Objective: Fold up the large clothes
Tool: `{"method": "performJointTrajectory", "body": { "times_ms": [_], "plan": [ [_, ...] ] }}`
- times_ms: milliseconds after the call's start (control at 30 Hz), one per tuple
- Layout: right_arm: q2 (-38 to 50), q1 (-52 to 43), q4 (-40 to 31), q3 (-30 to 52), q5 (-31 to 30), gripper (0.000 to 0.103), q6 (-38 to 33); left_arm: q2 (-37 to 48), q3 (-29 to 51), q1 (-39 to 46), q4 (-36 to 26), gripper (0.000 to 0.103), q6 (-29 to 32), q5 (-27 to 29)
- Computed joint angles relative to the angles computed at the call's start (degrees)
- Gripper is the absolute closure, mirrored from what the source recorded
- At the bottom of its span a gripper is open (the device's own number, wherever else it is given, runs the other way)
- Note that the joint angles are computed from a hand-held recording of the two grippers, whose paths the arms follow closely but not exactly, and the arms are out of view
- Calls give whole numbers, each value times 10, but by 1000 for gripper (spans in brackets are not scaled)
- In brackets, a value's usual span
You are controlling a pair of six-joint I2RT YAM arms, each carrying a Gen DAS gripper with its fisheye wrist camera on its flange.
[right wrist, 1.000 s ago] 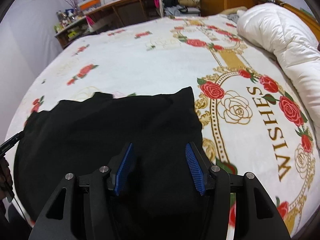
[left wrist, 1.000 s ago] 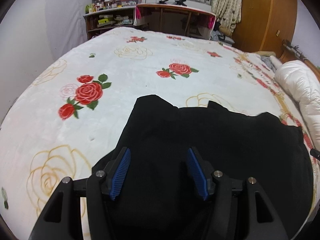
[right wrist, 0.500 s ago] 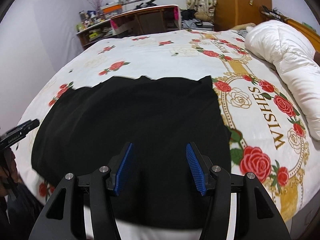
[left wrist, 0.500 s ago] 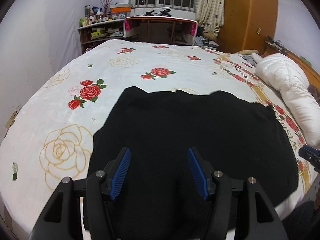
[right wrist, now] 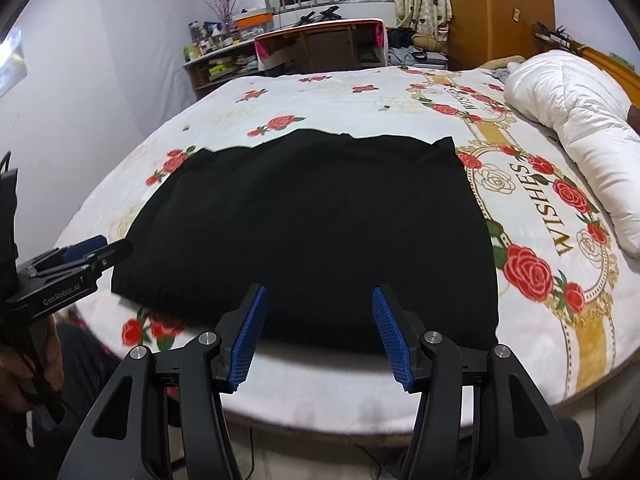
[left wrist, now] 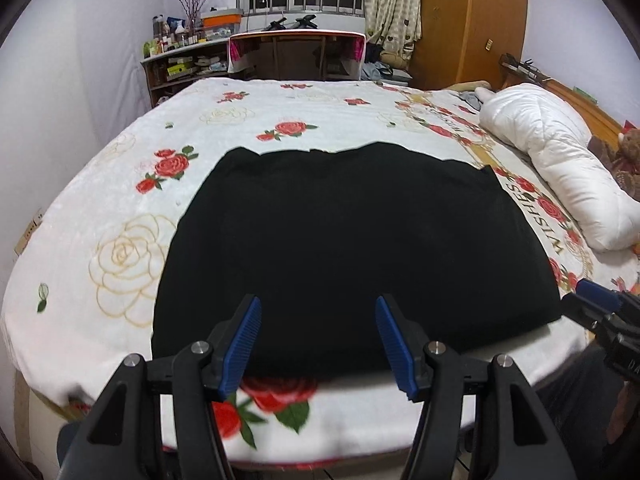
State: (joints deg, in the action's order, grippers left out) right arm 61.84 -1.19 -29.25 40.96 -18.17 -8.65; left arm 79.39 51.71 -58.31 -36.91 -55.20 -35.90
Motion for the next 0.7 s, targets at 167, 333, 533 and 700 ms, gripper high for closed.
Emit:
{"method": "performJointTrajectory", "body": {
  "times_ms": [167, 333, 533, 700],
  "plan": [
    [-53, -6, -30, -28, -7, 36, -3, -8, -9, -34, -20, 41, -53, -2],
    [-87, 5, -47, -46, 2, 36, -1, 1, -6, -52, -31, 41, -71, 0],
    [-100, 26, -51, -54, 14, 36, 3, 12, 2, -64, -42, 41, -77, 1],
    [-102, 32, -49, -56, 18, 36, 4, 17, 4, -67, -49, 41, -79, 2]
  ]
}}
